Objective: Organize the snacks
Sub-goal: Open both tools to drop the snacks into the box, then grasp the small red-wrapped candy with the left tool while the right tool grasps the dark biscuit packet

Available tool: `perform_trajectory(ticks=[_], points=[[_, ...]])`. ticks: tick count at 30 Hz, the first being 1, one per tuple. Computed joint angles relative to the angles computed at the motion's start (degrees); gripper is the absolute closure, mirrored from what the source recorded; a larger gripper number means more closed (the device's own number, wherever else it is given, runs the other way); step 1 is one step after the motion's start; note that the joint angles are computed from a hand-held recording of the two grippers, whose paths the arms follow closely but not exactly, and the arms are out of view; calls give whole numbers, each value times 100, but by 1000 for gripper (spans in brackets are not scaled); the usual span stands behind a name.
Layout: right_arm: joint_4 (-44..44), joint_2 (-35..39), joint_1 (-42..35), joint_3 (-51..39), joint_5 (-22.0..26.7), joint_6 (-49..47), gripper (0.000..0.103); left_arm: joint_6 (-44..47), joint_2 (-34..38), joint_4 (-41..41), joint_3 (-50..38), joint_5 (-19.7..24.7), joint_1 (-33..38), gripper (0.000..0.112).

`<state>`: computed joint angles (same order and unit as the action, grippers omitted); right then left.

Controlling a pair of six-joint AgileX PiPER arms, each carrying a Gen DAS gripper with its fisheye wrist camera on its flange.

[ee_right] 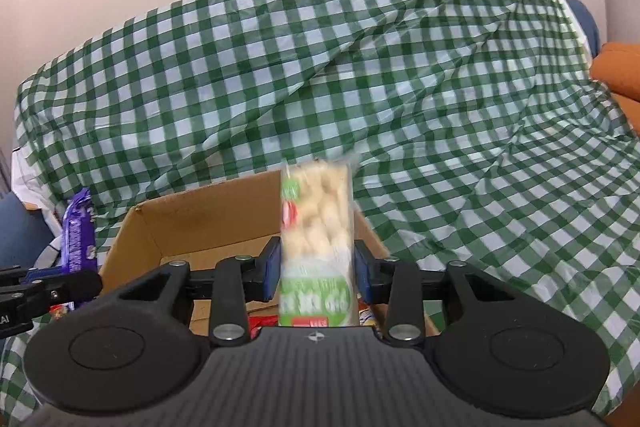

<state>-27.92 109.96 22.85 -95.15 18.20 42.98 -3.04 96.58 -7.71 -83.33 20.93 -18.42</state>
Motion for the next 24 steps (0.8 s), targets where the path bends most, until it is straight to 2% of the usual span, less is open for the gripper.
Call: perform_trajectory(ticks=[2, 3, 5, 8, 10, 12, 14, 17, 20, 24], points=[[351, 75, 33, -126, 172, -399, 42, -136, -6, 231, 27, -38, -50, 68], [183, 78, 71, -129, 207, -328, 42, -321, -16, 464, 32, -49, -93, 68], [-135, 61, 123, -89, 168, -133, 42, -322, -41, 430, 75, -96, -83, 68], [52, 93, 115, -151, 221, -270, 42, -539, -88, 640, 142, -160, -60, 69], [113, 108, 108, -175, 215, -317, 42, -1097, -153, 1192, 260, -264, -70, 74], [170, 127, 126, -195, 200, -347, 42, -1633, -195, 1780, 313, -239, -67, 85], [150, 162, 186, -252, 227, -335, 42, -1945, -238, 2052, 353, -174, 6, 89], [173, 230, 305, -383, 239, -329, 42, -2042, -384, 1824, 429, -22, 307, 89], [199, 338, 476, -583, 283, -331, 42, -1913, -565, 1145, 518, 166, 783, 90], [287, 539, 744, -915, 297, -392, 42, -2553, -821, 1509, 682, 298, 1294, 90]])
